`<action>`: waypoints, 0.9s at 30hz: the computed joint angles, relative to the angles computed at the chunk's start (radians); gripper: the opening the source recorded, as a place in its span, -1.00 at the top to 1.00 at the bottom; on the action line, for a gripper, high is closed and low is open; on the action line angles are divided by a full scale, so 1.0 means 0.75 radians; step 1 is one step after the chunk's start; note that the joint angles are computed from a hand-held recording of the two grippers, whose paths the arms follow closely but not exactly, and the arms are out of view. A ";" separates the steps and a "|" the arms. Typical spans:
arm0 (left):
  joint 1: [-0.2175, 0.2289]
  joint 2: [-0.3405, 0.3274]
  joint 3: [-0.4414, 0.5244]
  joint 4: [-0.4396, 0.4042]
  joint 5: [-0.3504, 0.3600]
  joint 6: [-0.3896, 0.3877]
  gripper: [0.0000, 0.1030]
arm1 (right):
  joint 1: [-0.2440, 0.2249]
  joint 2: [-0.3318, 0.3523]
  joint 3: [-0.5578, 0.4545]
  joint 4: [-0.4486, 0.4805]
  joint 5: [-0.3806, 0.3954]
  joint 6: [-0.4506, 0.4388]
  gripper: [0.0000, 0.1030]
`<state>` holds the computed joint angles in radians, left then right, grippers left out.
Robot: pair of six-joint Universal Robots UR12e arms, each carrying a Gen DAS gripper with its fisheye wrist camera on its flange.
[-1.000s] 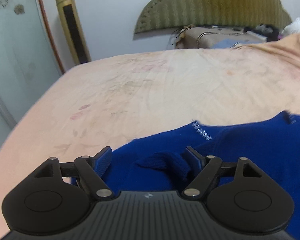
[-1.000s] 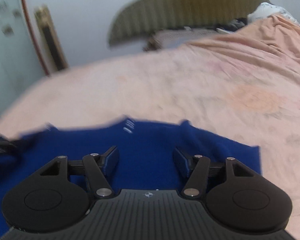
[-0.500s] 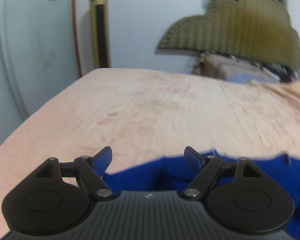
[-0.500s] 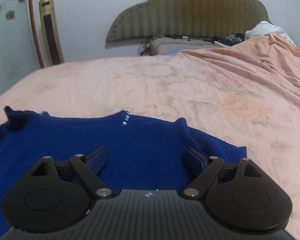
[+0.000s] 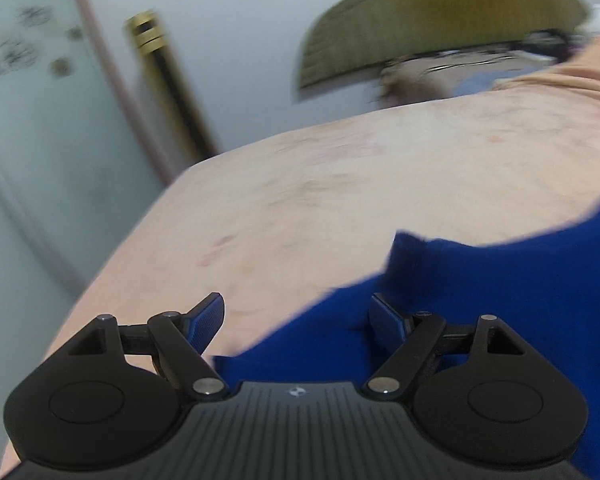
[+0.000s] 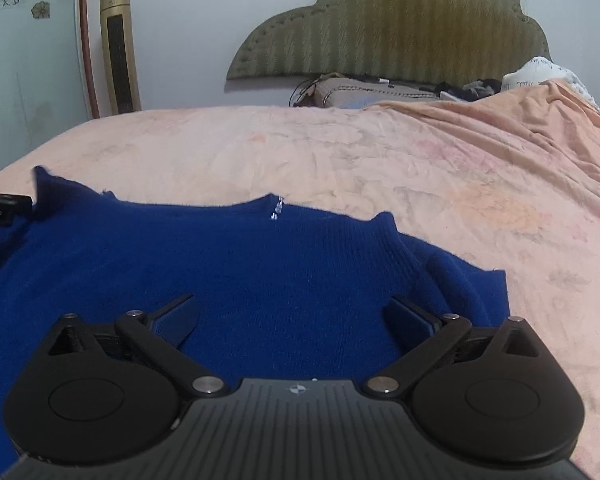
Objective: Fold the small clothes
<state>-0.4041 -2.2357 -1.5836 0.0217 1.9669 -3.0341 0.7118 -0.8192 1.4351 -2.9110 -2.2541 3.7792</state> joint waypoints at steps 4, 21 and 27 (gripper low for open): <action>0.063 0.061 -0.026 -0.153 -0.190 -0.275 -0.54 | -0.001 -0.001 0.015 -0.038 0.012 0.006 -1.00; 0.047 0.158 -0.263 -0.031 -0.233 -0.249 -0.60 | 0.043 -0.024 0.043 0.006 -0.049 0.022 -1.00; 0.054 0.154 -0.302 0.053 -0.251 -0.272 -0.64 | 0.047 -0.016 0.035 0.027 -0.075 0.033 -1.00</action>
<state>-0.3632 -2.1206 -1.8101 0.0614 1.7787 -3.2383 0.7474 -0.8314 1.4610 -2.8909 -2.3102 3.8040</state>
